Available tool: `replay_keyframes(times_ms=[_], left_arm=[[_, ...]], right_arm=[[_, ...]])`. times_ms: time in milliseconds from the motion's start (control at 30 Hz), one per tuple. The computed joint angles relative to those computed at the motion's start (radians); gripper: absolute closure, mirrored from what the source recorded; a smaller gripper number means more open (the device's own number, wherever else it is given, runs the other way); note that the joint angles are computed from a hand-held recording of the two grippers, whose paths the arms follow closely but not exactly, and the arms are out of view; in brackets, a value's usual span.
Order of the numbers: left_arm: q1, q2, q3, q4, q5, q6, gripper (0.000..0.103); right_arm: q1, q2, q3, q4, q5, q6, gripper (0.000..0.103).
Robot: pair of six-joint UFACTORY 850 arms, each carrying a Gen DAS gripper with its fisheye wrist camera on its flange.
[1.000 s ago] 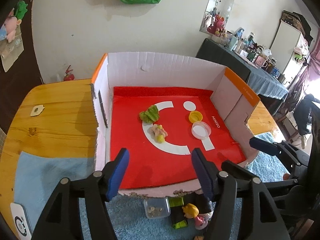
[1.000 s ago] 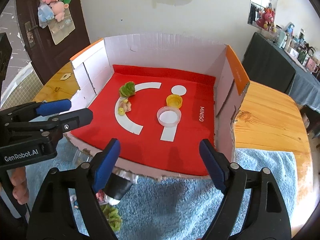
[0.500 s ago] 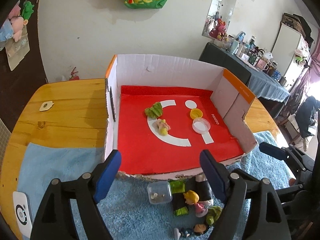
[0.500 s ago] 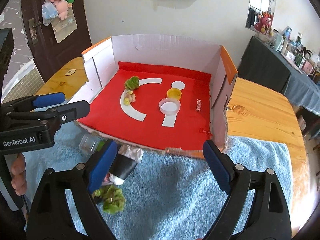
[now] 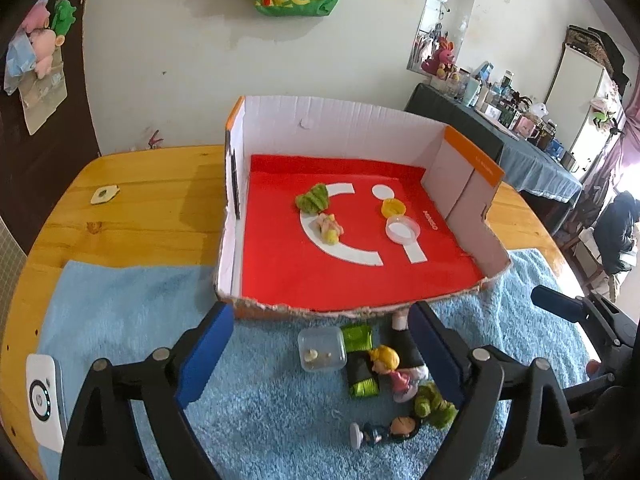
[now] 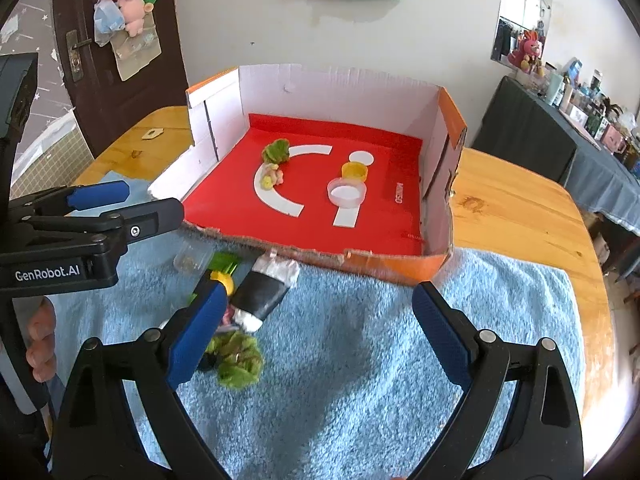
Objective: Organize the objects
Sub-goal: 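Withdraw both open tools out of the box toward the toys on the towel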
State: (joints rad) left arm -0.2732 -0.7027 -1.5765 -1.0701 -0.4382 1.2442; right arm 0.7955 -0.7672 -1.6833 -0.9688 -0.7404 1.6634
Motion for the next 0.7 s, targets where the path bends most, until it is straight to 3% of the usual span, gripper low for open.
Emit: replay_keyframes(times_ms=[700], left_arm=[[0.016, 0.031, 0.112, -0.037, 0.041, 0.051, 0.010]], right_arm=[[0.041, -0.019, 0.036, 0.028, 0.029, 0.024, 0.008]])
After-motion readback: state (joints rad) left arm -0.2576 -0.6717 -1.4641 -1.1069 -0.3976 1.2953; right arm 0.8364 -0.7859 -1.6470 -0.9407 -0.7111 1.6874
